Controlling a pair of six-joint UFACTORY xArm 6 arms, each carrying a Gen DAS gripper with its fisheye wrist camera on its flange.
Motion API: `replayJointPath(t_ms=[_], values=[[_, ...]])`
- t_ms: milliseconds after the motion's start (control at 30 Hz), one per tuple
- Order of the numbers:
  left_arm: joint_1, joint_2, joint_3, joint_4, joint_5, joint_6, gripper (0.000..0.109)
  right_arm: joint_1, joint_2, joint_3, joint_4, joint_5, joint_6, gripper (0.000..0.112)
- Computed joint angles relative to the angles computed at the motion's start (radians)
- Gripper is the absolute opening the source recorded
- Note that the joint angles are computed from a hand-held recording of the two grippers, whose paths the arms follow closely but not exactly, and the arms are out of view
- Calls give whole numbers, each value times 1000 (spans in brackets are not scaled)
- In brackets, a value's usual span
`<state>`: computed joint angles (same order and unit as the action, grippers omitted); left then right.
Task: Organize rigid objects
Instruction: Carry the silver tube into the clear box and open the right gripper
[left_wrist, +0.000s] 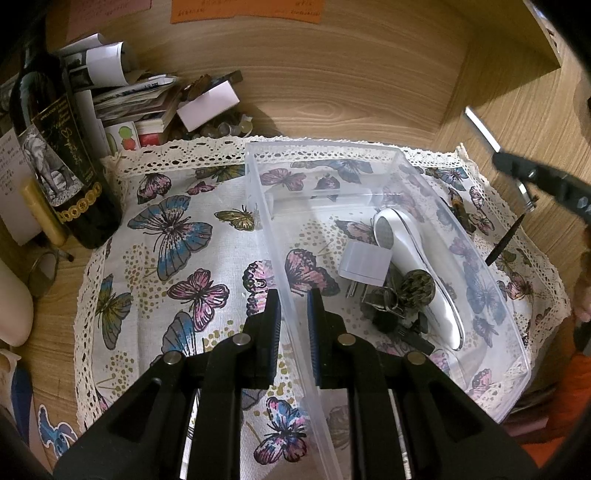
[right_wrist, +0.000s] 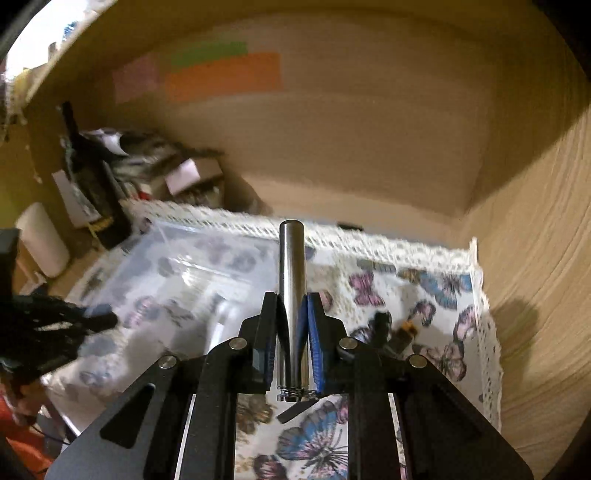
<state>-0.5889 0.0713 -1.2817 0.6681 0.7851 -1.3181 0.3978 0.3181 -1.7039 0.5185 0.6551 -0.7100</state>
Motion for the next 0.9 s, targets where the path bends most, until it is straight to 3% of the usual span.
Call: replayJointPath(t_ms=[433,900], values=[[0,0,-1,0,0,0,13,85,-50,49,132,45,-164,14],[-2,0,-1,0,0,2,13,97,129,-101,-97,176,37,15]])
